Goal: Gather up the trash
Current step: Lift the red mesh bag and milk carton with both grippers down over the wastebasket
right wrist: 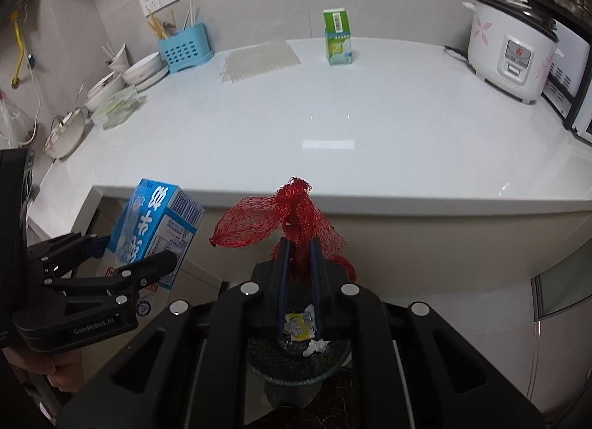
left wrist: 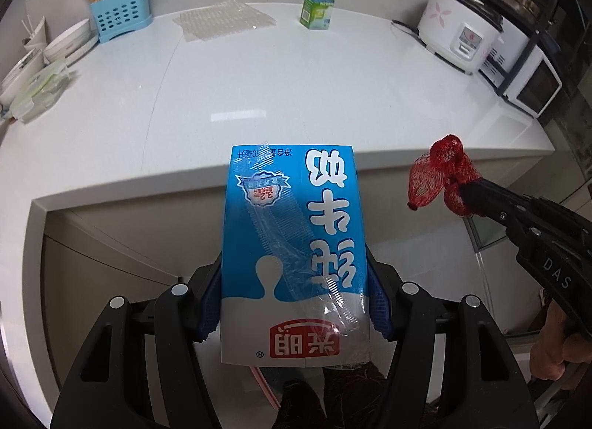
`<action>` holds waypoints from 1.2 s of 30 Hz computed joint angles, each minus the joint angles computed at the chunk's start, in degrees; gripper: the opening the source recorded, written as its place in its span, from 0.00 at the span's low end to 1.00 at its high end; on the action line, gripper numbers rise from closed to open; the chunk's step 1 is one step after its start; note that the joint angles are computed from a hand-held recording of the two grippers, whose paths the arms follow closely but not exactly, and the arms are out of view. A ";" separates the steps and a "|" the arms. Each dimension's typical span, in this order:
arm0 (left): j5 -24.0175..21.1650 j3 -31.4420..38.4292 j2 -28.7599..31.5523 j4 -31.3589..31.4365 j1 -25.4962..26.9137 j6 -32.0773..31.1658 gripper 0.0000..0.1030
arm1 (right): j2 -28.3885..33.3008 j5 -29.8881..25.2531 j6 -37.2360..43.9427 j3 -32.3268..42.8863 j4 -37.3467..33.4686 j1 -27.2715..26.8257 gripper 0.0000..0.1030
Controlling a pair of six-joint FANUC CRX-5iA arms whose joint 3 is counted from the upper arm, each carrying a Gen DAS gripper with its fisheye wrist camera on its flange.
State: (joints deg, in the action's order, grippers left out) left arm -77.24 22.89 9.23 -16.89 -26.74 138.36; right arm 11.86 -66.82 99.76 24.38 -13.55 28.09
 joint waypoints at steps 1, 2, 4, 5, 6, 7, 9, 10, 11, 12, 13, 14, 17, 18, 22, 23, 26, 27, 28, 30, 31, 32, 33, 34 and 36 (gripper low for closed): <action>0.32 -0.68 -0.18 -0.02 -0.28 0.17 0.60 | -0.32 -0.11 0.49 -0.83 -0.48 -0.21 0.10; 0.44 -1.35 -0.29 -0.39 -0.77 0.59 0.60 | -0.53 -0.30 1.03 -1.45 -1.42 -0.60 0.10; 0.92 -3.15 -0.88 -1.86 -2.04 2.23 0.60 | -0.70 -0.42 1.46 -2.59 -2.09 -0.97 0.10; 1.37 -4.30 -1.22 -2.10 -2.38 2.70 0.60 | -0.74 -0.26 1.53 -3.27 -1.87 -0.97 0.10; 1.80 -5.22 -1.51 -2.18 -2.56 3.38 0.60 | -0.76 -0.28 1.81 -3.67 -2.20 -1.16 0.10; 2.35 -6.43 -1.85 -1.91 -2.53 4.01 0.60 | -0.75 -0.15 2.12 -4.20 -2.24 -1.25 0.10; 3.72 -8.80 -2.44 -0.60 -2.06 4.38 0.60 | -0.57 -0.33 2.78 -4.86 -2.76 -1.59 0.10; 4.36 -9.74 -2.79 -0.35 -2.04 4.64 0.60 | -0.65 -0.31 3.49 -5.24 -3.47 -1.87 0.10; 5.12 -10.85 -3.15 -0.13 -2.04 4.80 0.60 | -0.66 -0.23 3.69 -5.68 -3.28 -1.81 0.10; 5.50 -11.49 -3.28 0.01 -2.10 4.91 0.60 | -0.67 -0.32 4.00 -6.18 -3.44 -1.88 0.10; 5.61 -12.04 -3.34 0.16 -2.13 5.02 0.60 | -0.67 -0.55 4.51 -6.56 -4.08 -2.13 0.10; 6.13 -12.85 -3.62 0.41 -2.10 5.23 0.60 | -0.68 -0.65 4.88 -6.91 -4.35 -2.21 0.10; 7.50 -14.83 -4.34 0.52 -2.28 5.67 0.60 | -0.94 -0.99 6.12 -8.41 -4.95 -2.15 0.10; 8.04 -15.70 -4.68 0.62 -2.28 5.91 0.60 | -0.94 -1.14 6.46 -8.84 -5.19 -2.12 0.10; 8.83 -17.96 -5.44 1.38 -1.97 7.44 0.60 | 0.23 -2.43 7.49 -9.57 -6.77 -2.43 0.10; 9.11 -18.71 -5.74 1.85 -1.78 7.93 0.60 | 0.70 -2.75 7.19 -9.63 -6.62 -2.37 0.10; 9.30 -19.92 -6.19 2.55 -1.53 8.84 0.60 | 1.51 -2.61 7.17 -10.71 -6.10 -1.95 0.10; 9.33 -20.42 -6.34 2.82 -1.43 8.91 0.60 | 1.80 -2.62 7.30 -10.91 -5.93 -1.75 0.10; 9.24 -20.76 -6.38 3.17 -1.28 8.83 0.60 | 2.06 -2.61 7.35 -11.09 -5.69 -1.55 0.10; 9.28 -21.47 -6.54 4.06 -0.87 8.68 0.60 | 3.23 -3.22 6.66 -10.87 -5.62 -1.32 0.10; 9.63 -21.90 -6.76 4.40 -0.66 8.74 0.60 | 3.96 -3.64 6.07 -10.63 -5.71 -1.32 0.10; 9.60 -22.11 -6.88 4.46 -0.61 8.95 0.60 | 4.46 -3.67 5.59 -10.67 -5.47 -1.26 0.10; 9.61 -22.29 -7.01 4.32 -0.62 9.26 0.60 | 4.70 -3.42 5.25 -10.99 -5.01 -1.02 0.10; 9.70 -22.39 -7.06 4.29 -0.58 9.34 0.60 | 5.05 -3.33 4.92 -11.24 -4.41 -0.75 0.10; 9.77 -22.47 -7.01 4.17 -0.60 9.53 0.60 | 5.38 -3.17 4.54 -11.84 -3.44 -0.29 0.10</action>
